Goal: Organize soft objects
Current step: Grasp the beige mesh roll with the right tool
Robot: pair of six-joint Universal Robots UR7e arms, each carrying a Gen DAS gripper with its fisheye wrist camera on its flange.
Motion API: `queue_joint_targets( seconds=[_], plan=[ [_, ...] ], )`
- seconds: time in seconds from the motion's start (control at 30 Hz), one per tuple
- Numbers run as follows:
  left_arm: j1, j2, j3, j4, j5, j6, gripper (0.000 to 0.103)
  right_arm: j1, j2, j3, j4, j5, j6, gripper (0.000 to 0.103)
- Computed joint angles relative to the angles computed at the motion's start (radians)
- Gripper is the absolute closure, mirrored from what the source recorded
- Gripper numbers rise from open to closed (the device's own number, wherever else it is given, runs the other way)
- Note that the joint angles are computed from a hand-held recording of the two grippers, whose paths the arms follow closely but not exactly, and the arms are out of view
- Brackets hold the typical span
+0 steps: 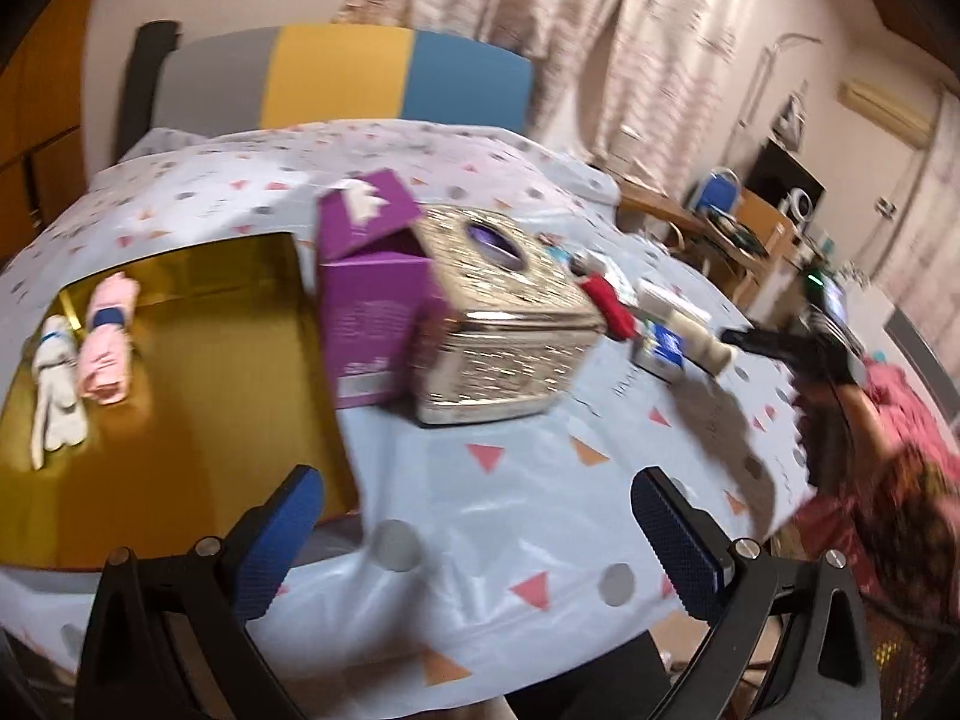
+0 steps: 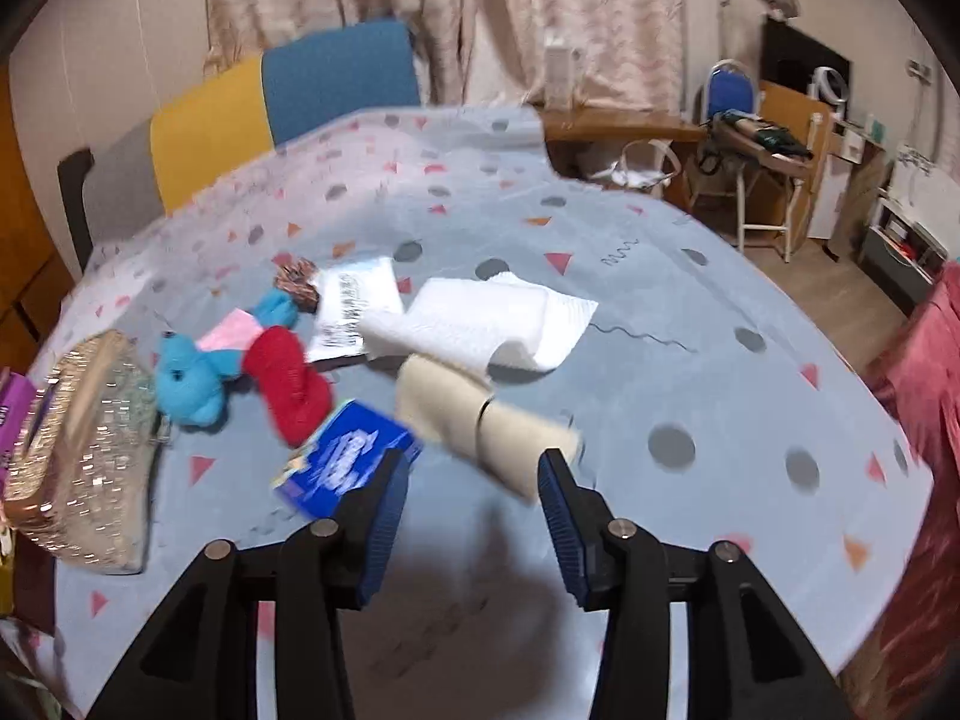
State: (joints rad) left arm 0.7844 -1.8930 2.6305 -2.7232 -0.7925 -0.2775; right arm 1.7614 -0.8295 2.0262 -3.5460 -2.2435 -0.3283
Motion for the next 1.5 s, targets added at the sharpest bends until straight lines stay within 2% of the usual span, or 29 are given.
queue_joint_targets(
  seconds=[0.1, 0.17, 0.27, 0.33, 0.4, 0.47, 0.5, 0.57, 0.63, 0.67, 0.7, 0.73, 0.8, 0.9, 1.03, 1.17, 1.23, 1.3, 1.4, 1.43, 1.5],
  plan=[
    [-0.01, 0.032, -0.008, -0.011, 0.003, -0.011, 0.0, -0.023, 0.001, -0.058, 0.144, -0.005, -0.008, 0.057],
    [-0.01, 0.054, -0.015, -0.02, 0.005, -0.02, 0.0, -0.029, 0.02, -0.091, 0.138, -0.007, -0.074, 0.056],
    [-0.01, 0.057, -0.011, -0.012, 0.008, -0.035, 0.0, -0.047, 0.013, -0.113, 0.184, 0.048, -0.083, 0.056],
    [-0.01, 0.068, -0.013, -0.014, 0.002, -0.04, 0.0, -0.04, 0.012, -0.126, 0.22, 0.031, -0.088, 0.056],
    [-0.006, 0.09, -0.015, -0.03, -0.006, -0.029, 0.0, -0.03, 0.02, -0.137, 0.213, 0.003, -0.129, 0.056],
    [-0.004, 0.114, -0.017, -0.054, -0.012, -0.018, 0.0, -0.038, 0.004, -0.132, 0.264, 0.042, -0.161, 0.056],
    [-0.006, 0.126, -0.017, -0.064, -0.012, -0.015, 0.0, -0.039, 0.005, -0.141, 0.301, 0.037, -0.164, 0.056],
    [-0.005, 0.151, -0.024, -0.07, -0.021, -0.015, 0.0, -0.036, 0.029, -0.161, 0.356, -0.027, -0.186, 0.055],
    [-0.008, 0.178, -0.031, -0.072, -0.023, -0.018, 0.0, -0.028, 0.057, -0.158, 0.276, -0.056, -0.255, 0.056],
    [-0.012, 0.191, -0.037, -0.066, -0.017, -0.021, 0.0, -0.034, 0.05, -0.151, 0.272, -0.029, -0.244, 0.057],
    [-0.015, 0.207, -0.044, -0.059, -0.014, -0.021, 0.0, -0.047, 0.03, -0.136, 0.283, 0.026, -0.192, 0.059],
    [-0.016, 0.222, -0.049, -0.061, -0.019, -0.016, 0.0, -0.05, 0.026, -0.135, 0.294, 0.04, -0.162, 0.066],
    [-0.022, 0.244, -0.056, -0.069, -0.025, -0.012, 0.0, -0.047, 0.033, -0.129, 0.266, 0.027, -0.149, 0.066],
    [-0.033, 0.282, -0.068, -0.078, -0.028, -0.001, 0.0, -0.038, 0.042, -0.116, 0.225, 0.018, -0.15, 0.075],
    [-0.037, 0.339, -0.093, -0.094, -0.028, -0.004, 0.0, -0.043, 0.01, -0.074, 0.212, 0.072, -0.081, 0.084],
    [-0.034, 0.407, -0.131, -0.116, -0.036, 0.003, 0.0, -0.049, -0.052, 0.012, 0.211, 0.119, 0.062, 0.084],
    [-0.036, 0.448, -0.152, -0.139, -0.039, 0.016, 0.0, -0.057, -0.09, 0.062, 0.232, 0.146, 0.16, 0.084],
    [-0.037, 0.491, -0.175, -0.15, -0.038, 0.032, 0.0, -0.057, -0.092, 0.081, 0.229, 0.134, 0.17, 0.084],
    [-0.034, 0.56, -0.213, -0.178, -0.043, 0.056, 0.0, -0.05, -0.063, 0.082, 0.166, 0.13, 0.11, 0.081],
    [-0.032, 0.575, -0.223, -0.18, -0.043, 0.06, 0.0, -0.052, -0.055, 0.077, 0.166, 0.125, 0.09, 0.077],
    [-0.028, 0.611, -0.246, -0.194, -0.042, 0.067, 0.0, -0.037, -0.009, 0.048, 0.163, 0.054, 0.042, 0.076]
  ],
)
